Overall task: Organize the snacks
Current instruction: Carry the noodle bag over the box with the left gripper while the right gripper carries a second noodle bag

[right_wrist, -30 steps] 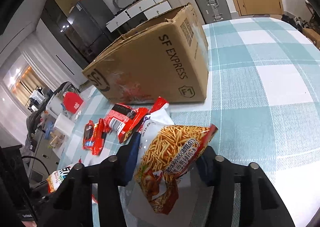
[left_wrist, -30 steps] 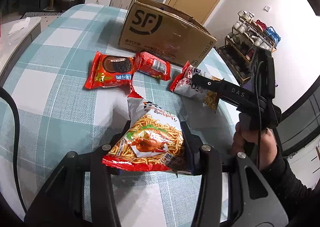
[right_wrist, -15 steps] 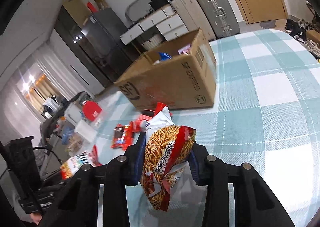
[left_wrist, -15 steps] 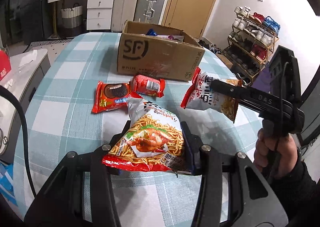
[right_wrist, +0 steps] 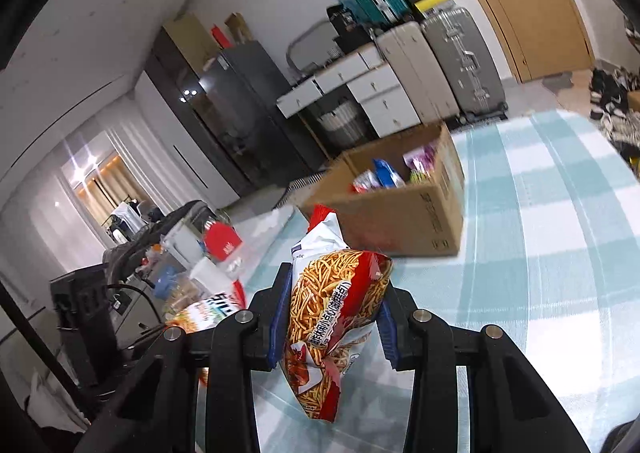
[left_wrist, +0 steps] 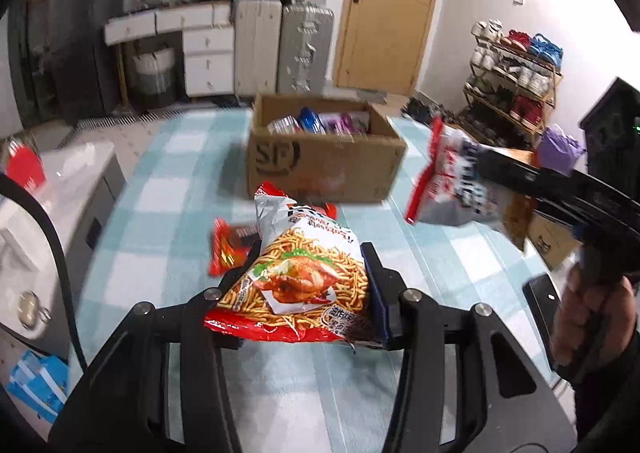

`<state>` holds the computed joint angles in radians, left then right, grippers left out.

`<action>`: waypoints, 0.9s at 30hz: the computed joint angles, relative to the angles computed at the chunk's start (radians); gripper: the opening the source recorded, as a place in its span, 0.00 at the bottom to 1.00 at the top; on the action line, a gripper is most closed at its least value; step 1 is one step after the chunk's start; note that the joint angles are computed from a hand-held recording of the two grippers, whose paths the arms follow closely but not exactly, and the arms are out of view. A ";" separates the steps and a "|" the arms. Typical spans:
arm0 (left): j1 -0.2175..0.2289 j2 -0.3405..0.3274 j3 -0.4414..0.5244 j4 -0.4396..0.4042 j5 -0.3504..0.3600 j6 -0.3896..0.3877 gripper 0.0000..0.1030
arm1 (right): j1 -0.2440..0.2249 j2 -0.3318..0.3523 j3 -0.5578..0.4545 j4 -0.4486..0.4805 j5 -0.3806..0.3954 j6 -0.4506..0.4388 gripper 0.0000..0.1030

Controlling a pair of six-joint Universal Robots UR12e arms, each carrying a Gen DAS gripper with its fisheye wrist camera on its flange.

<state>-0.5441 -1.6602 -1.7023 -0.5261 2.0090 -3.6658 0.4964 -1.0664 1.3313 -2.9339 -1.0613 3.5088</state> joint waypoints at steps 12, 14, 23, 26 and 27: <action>0.014 0.007 0.098 -0.002 0.022 0.107 0.41 | -0.005 -0.027 -0.065 -0.021 0.008 -0.002 0.37; 0.026 0.008 0.118 -0.014 0.005 0.116 0.41 | -0.002 -0.027 -0.086 -0.008 -0.002 -0.025 0.37; 0.078 0.004 0.204 -0.097 -0.030 0.141 0.41 | 0.006 0.001 -0.216 0.079 -0.028 -0.079 0.37; 0.084 -0.007 0.238 -0.128 -0.026 0.145 0.41 | 0.010 0.019 -0.266 0.119 -0.040 -0.097 0.37; 0.087 -0.014 0.253 -0.137 -0.033 0.149 0.41 | 0.011 0.028 -0.287 0.134 -0.044 -0.100 0.37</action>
